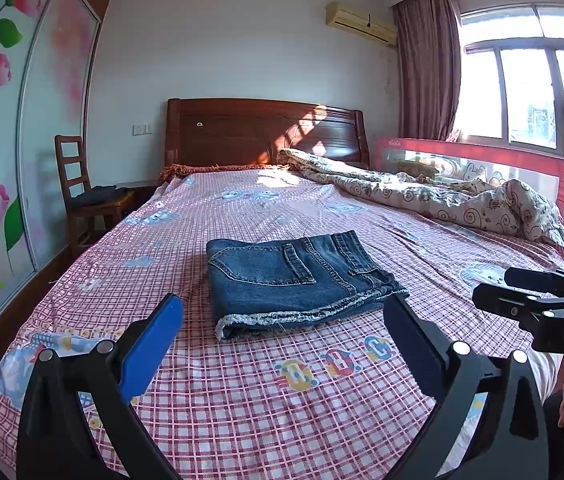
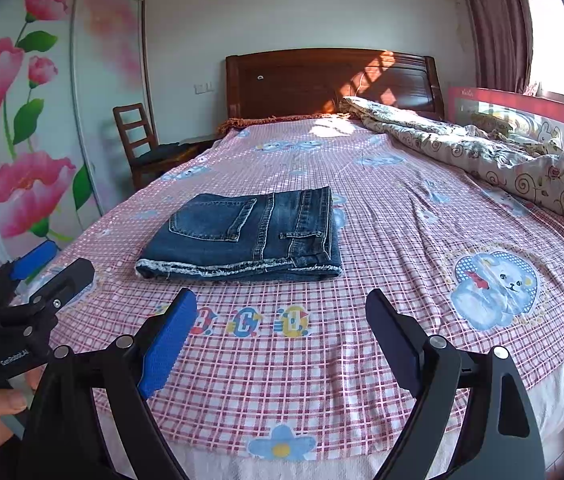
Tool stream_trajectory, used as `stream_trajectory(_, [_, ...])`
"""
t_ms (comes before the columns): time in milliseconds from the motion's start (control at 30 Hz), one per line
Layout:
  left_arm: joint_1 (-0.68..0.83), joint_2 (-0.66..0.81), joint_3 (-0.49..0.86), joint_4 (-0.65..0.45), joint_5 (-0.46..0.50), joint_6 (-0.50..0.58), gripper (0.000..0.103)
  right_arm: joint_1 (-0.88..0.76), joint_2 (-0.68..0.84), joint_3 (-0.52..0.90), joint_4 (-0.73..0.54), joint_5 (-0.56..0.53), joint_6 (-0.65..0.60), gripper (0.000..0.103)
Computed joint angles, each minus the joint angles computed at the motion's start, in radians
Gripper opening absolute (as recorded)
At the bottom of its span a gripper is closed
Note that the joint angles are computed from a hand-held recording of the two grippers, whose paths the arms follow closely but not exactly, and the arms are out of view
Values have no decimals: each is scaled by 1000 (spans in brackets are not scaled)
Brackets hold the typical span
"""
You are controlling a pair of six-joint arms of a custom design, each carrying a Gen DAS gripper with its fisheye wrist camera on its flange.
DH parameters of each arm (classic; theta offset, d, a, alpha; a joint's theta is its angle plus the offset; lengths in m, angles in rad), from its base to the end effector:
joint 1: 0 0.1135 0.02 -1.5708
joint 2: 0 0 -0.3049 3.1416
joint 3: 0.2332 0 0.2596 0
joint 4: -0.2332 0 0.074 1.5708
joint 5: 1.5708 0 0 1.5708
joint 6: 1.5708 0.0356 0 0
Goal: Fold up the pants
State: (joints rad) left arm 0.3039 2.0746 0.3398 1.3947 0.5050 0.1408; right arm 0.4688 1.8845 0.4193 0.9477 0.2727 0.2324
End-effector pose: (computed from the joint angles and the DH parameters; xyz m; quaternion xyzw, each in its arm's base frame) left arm 0.2764 0.0686 0.0865 0.0793 0.7998 -0.0757 0.5902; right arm 0.2670 0.1245 0.1051 -0.0331 0.8586 0.0607 0.5080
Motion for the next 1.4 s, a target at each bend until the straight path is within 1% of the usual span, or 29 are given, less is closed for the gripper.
stream_trajectory(367, [2, -23, -2, -24, 4, 2, 101, 0, -1, 0, -9, 3, -4, 86])
stream_trajectory(500, [-6, -48, -14, -23, -14, -12, 101, 1, -5, 7, -26, 5, -10, 86])
stream_trajectory(567, [-6, -75, -6, -72, -15, -19, 101, 2, -7, 11, -34, 3, -14, 86])
stream_trajectory(667, [-6, -83, -4, -86, -17, -19, 101, 6, -9, 12, -41, 12, -22, 86])
stream_trajectory(800, [17, -100, 23, -179, 68, 3, 101, 7, -13, 12, -49, 16, -16, 86])
stream_trajectory(867, [13, -102, 24, -198, 76, 26, 101, 5, -13, 15, -55, 15, -18, 86])
stream_trajectory(900, [13, -107, 31, -229, 93, 44, 101, 6, -13, 16, -56, 17, -20, 86])
stream_trajectory(1000, [-8, -107, 17, -211, 76, 68, 101, 9, -14, 16, -59, 20, -26, 86])
stream_trajectory(1067, [-30, -113, 5, -204, 25, 65, 101, 10, -16, 16, -61, 20, -24, 86])
stream_trajectory(1200, [-37, -117, 4, -213, 38, 76, 101, 8, -16, 18, -62, 19, -27, 86])
stream_trajectory(1400, [-55, -129, 0, -215, 27, 84, 101, 4, -14, 12, -52, 16, -22, 86])
